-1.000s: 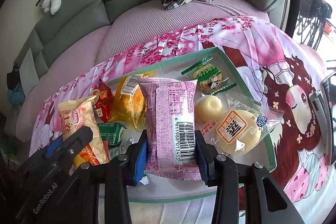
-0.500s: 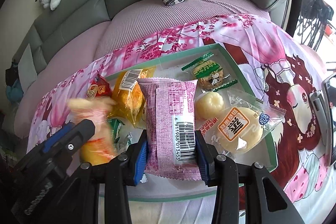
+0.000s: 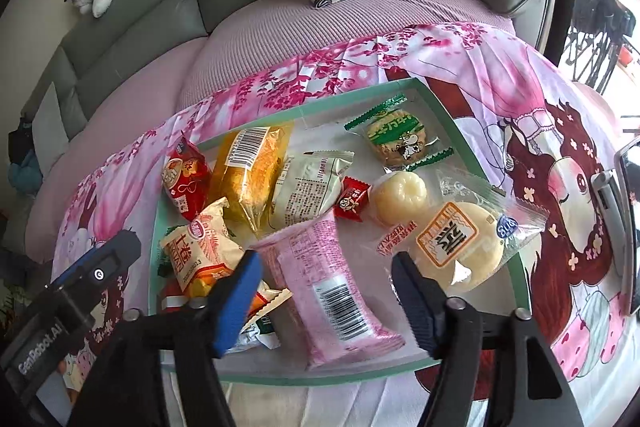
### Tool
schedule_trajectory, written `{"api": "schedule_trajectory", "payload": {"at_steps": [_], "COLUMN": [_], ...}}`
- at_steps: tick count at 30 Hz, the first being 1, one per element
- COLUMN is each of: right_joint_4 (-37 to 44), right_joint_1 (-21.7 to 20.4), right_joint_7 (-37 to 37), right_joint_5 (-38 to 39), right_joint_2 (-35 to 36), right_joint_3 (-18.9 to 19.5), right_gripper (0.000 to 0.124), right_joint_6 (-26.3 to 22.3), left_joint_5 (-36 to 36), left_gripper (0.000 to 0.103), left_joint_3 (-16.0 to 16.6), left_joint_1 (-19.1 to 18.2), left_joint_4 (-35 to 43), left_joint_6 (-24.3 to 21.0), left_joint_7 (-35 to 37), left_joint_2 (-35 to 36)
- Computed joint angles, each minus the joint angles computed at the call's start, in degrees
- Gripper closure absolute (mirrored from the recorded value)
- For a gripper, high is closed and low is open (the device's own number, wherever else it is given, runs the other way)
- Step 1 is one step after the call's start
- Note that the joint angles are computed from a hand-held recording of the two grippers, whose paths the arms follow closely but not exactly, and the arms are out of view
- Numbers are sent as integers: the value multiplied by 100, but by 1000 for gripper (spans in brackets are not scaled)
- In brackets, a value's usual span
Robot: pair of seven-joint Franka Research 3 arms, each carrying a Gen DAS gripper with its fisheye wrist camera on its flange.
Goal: Organize snacks
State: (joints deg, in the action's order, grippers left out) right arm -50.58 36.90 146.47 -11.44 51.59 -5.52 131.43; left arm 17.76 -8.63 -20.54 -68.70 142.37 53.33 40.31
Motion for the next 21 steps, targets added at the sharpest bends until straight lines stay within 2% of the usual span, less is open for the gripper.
{"api": "schedule_trajectory", "payload": {"at_steps": [3, 5, 8, 11, 13, 14, 21], "right_joint_4": [152, 219, 278, 299, 283, 257, 54], "right_joint_1": [7, 22, 23, 31, 36, 42, 105], "right_joint_7": [-48, -60, -66, -62, -58, -59, 38], "right_joint_5": [-1, -20, -24, -40, -56, -70, -227], "right_joint_2": [93, 133, 169, 183, 180, 166, 72], "right_joint_3": [0, -18, -24, -38, -45, -52, -130], "right_gripper": [33, 31, 21, 21, 21, 21, 21], "right_joint_6": [-101, -151, -192, -210, -183, -159, 28], "left_joint_5": [180, 365, 598, 808, 923, 965, 1088], "left_gripper": [18, 17, 17, 14, 2, 0, 0], "left_joint_3": [206, 311, 390, 454, 475, 478, 456], "left_joint_1": [-134, -198, -226, -247, -267, -271, -278], "left_joint_4": [223, 259, 265, 233, 260, 268, 386], "left_joint_6": [-447, -603, -714, -779, -829, -870, -1081], "left_joint_7": [-218, -354, -475, -606, -670, -686, -715], "left_joint_2": [104, 114, 109, 95, 110, 113, 172]}}
